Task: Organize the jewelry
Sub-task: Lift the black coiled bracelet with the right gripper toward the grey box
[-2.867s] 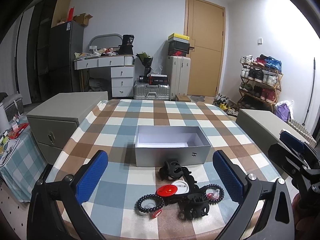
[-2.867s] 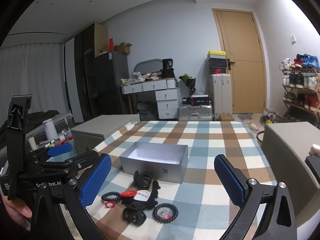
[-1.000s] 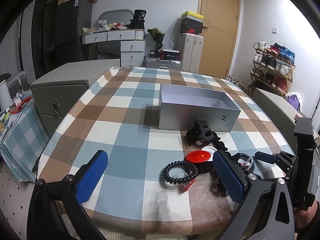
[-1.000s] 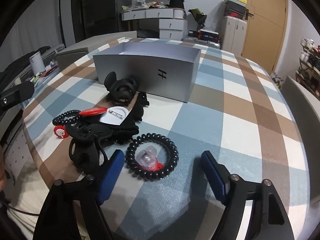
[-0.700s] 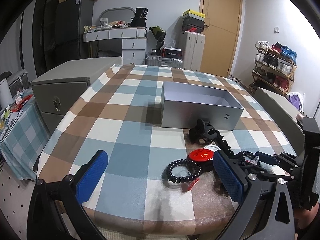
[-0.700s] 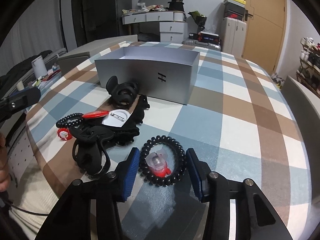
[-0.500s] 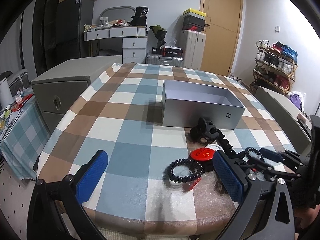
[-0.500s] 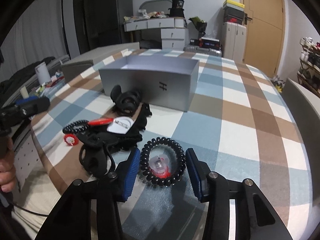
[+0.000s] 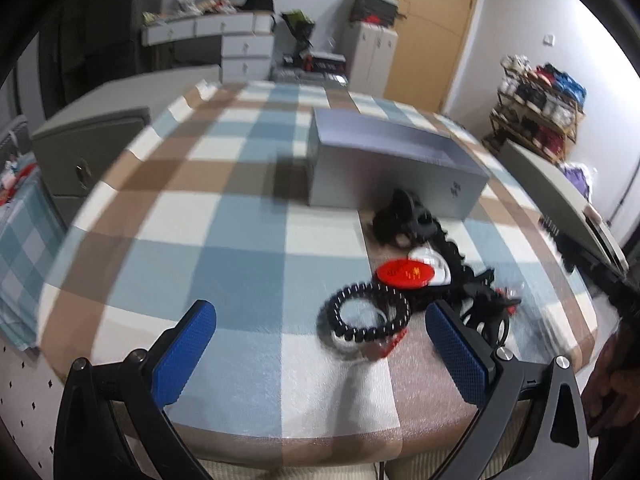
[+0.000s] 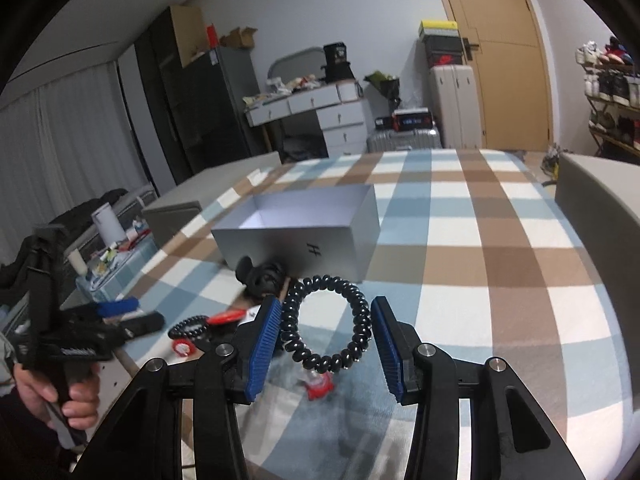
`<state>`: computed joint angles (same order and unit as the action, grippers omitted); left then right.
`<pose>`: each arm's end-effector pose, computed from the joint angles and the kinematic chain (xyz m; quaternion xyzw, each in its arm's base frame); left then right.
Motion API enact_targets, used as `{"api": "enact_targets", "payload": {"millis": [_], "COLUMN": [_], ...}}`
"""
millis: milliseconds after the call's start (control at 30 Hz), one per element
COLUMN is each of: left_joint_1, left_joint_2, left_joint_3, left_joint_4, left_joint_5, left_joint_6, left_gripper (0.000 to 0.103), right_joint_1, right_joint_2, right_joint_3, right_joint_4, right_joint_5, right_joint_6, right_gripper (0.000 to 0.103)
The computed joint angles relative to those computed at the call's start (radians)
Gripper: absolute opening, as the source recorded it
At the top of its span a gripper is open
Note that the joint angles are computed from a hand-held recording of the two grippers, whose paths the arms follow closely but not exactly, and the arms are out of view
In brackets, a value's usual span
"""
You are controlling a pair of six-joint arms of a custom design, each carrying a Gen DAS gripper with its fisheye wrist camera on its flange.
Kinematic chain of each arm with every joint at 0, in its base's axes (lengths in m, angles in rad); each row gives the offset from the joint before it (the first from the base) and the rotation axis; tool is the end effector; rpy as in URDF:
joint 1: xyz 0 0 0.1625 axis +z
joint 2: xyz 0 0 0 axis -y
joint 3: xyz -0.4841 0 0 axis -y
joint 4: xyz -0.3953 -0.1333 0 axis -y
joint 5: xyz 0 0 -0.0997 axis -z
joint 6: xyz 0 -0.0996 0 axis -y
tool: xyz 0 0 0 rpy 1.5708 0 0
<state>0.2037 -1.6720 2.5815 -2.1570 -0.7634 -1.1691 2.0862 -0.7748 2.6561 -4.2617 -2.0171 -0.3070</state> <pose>-0.2195 -0.2549 0.2352 0.1526 0.8969 -0.3260 0.2569 0.2555 -0.2678 0.1350 0.2784 -0.8565 0.4031 0.1624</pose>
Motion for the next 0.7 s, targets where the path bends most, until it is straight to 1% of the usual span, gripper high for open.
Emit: {"api": "enact_targets", "payload": {"millis": [33,100,167,267,333,367,400,433,467,500,567,700], "left_joint_1": [0.014,0.025,0.045,0.074,0.087,0.093,0.089,0.088,0.085,0.091,0.1,0.101], "left_joint_2": [0.005,0.012,0.022,0.036,0.044,0.05,0.05,0.052,0.05,0.055,0.053,0.055], "left_joint_3": [0.004,0.003,0.0,-0.009,-0.017,-0.019,-0.024,-0.029,-0.037,-0.039,-0.047,-0.059], "left_joint_4": [-0.036,-0.057,-0.097,-0.139,-0.145,-0.153,-0.136,-0.116,-0.091,-0.097,-0.091,-0.065], "left_joint_5": [-0.021,-0.04,-0.068,-0.107,-0.125,-0.134,-0.127,-0.118,-0.117,-0.121,-0.132,-0.147], "left_joint_6": [0.032,0.059,0.112,0.167,0.186,0.194,0.182,0.165,0.151,0.162,0.18,0.197], "left_gripper": [0.102,0.102,0.102,0.102,0.1,0.099,0.095,0.087,0.085,0.084,0.076,0.067], "right_joint_1": [0.004,0.005,0.007,0.009,0.009,0.009,0.009,0.006,0.006,0.003,0.0,0.004], "right_joint_2": [0.001,0.004,0.008,0.012,0.015,0.018,0.018,0.018,0.019,0.021,0.022,0.028], "right_joint_3": [0.0,0.003,0.004,0.006,0.009,0.011,0.013,0.015,0.018,0.02,0.022,0.022], "right_joint_4": [-0.005,-0.018,-0.026,-0.031,-0.043,-0.05,-0.053,-0.055,-0.058,-0.063,-0.066,-0.076], "right_joint_5": [0.002,0.012,0.018,0.02,0.025,0.024,0.026,0.03,0.03,0.031,0.032,0.025], "right_joint_6": [-0.004,-0.012,-0.019,-0.021,-0.024,-0.024,-0.022,-0.019,-0.017,-0.016,-0.013,-0.018], "right_gripper": [0.046,0.046,0.046,0.046,0.046,0.046,0.046,0.046,0.046,0.046,0.046,0.046]}}
